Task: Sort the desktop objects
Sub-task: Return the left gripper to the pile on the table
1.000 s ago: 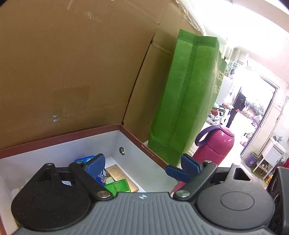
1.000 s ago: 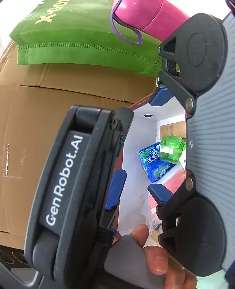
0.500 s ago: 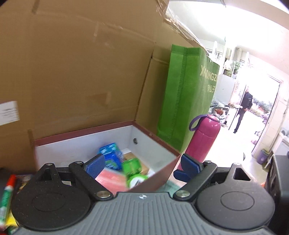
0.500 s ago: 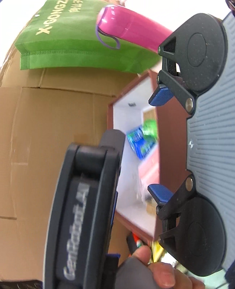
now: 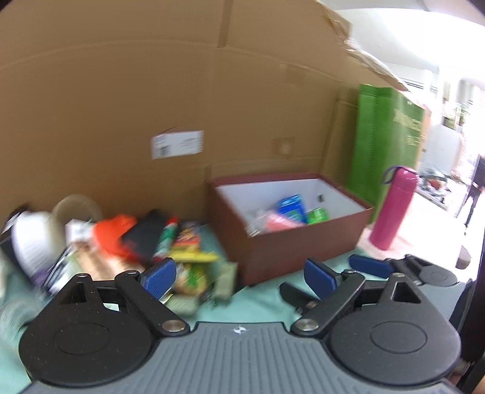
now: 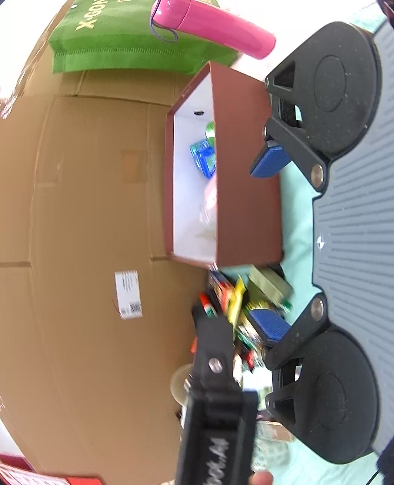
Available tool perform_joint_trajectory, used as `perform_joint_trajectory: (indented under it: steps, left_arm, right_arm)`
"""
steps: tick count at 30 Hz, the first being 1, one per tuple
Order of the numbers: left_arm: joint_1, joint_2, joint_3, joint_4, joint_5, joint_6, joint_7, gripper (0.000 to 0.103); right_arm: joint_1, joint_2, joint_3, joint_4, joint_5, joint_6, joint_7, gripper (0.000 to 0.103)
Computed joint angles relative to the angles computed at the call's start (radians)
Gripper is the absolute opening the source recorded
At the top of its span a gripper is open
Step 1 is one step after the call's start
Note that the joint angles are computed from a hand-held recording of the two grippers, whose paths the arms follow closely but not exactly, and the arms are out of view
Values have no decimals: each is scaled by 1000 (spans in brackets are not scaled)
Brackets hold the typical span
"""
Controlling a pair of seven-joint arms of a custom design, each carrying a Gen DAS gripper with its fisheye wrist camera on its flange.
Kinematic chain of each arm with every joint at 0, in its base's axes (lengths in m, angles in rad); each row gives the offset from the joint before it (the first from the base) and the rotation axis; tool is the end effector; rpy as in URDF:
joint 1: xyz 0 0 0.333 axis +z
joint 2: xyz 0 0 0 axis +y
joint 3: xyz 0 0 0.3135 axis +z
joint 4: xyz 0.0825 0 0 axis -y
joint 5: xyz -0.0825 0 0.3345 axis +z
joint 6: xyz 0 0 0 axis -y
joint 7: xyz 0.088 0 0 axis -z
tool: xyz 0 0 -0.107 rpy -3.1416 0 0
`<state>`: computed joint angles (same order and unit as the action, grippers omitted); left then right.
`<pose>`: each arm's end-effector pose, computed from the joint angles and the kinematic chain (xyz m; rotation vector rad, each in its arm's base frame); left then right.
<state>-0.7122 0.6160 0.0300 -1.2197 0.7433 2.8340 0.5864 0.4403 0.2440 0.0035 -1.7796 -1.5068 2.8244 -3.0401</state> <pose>0.5373 -0.4911 0.5357 -1.3747 1.8827 -1.2464 0.5296 0.3071 0.4916 -1.5776 1.4562 -0.9036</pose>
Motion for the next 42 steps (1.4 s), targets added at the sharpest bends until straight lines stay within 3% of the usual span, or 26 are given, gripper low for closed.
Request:
perform_joint_trajectory:
  steps: [3,9,22,26,32,39,42]
  left_arm:
    - [-39,-104,78,-175,99,42,-198,94]
    - [-43,-191,82,-309,231,-20,-399,94]
    - [81,-234,-54,-389,323,-89,-490,94]
    - [122,-237,-88,-411,327,-101,-497,94]
    - [175,-249,-102,-458,316,-54,-529,92]
    - [200,-261,-83,-481,321,15,-524,80]
    - [208,-260,-90,-486,302,4,-502,79]
  right_arm:
    - [24,11,13,4,24,-44,-30,92]
    - [64,-4,34,-15,119,-78,-97,92]
    - [123,57,12,33,231,-77,-206,92]
    - [127,86,0,52,262,-17,-246,92]
    - [97,166,11,99,442,121,-479,91]
    - [38,247,117,150,716,164,-809,90]
    - [43,269,126,165,782,165,-881,76]
